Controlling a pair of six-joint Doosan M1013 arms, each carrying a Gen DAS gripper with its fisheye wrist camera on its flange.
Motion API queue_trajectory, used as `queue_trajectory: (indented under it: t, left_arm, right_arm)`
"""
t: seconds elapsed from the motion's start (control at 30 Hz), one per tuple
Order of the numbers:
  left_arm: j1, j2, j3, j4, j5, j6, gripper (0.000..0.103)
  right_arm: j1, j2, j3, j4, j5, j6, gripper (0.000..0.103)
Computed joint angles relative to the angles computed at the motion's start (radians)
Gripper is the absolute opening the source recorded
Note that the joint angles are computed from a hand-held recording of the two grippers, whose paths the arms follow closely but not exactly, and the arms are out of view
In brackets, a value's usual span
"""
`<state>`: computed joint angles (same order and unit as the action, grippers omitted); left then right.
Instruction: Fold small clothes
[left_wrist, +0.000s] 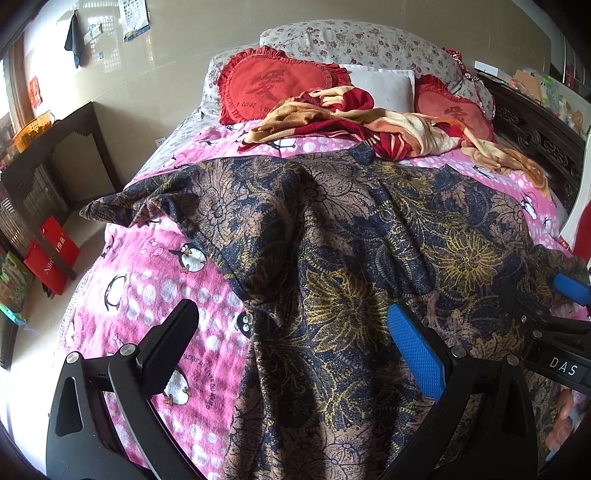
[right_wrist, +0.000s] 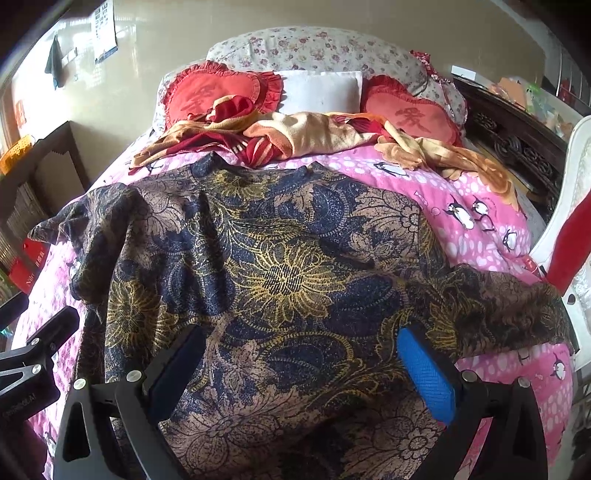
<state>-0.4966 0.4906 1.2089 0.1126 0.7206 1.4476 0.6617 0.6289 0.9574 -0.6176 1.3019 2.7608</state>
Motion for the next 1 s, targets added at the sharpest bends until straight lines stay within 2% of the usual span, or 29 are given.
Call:
queue_trajectory:
  t: [1.0]
  left_arm:
    - [0.028, 0.03, -0.03, -0.026, 0.032, -0.018, 0.103]
  right_arm:
    - [-0.006, 0.05, -0.066, 0.05, 0.004, -0.086, 0.103]
